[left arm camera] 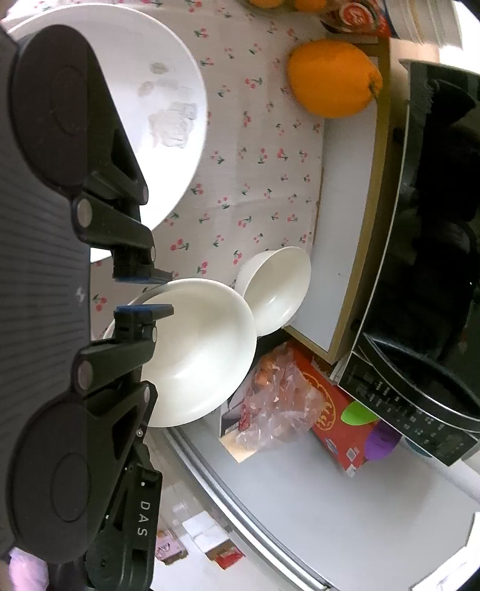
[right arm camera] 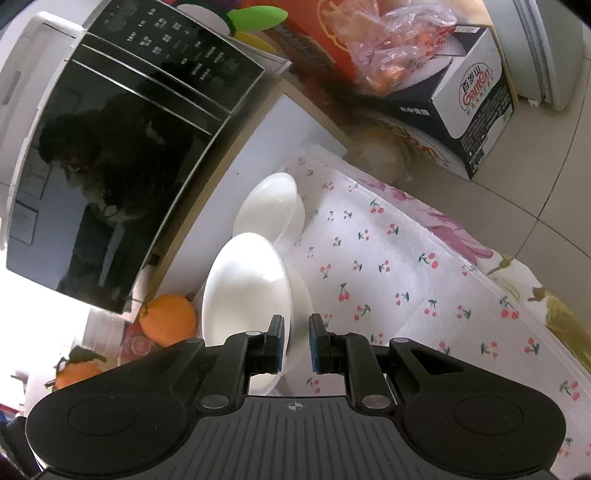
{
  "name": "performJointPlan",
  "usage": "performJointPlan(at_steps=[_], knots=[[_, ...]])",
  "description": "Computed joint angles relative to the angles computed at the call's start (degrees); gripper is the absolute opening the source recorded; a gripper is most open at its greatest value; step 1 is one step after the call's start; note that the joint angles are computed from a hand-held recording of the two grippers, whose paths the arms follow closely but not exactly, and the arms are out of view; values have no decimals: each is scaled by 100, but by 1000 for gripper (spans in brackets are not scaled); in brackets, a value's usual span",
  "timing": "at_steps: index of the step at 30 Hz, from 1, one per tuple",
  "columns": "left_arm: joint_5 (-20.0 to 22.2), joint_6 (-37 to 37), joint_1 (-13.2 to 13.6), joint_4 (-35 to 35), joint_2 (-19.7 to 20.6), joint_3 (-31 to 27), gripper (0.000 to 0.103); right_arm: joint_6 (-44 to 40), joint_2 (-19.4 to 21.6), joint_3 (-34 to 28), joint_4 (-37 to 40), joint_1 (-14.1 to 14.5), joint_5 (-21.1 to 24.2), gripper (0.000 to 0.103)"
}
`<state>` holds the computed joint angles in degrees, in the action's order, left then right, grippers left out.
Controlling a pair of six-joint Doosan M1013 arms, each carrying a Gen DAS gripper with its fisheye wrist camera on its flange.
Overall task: Organize plates and bowls
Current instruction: 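Close both tools on the white bowl rim and lift it, then carry the white bowl with both tools over the bowl beside the plates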
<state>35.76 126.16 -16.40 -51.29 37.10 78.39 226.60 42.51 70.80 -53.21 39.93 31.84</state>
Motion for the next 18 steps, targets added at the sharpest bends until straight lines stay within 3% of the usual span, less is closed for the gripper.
performJointPlan(at_steps=[18], knots=[[327,-74,-19,173,-371,343,9,-324,-416,327,616,213,159,15]])
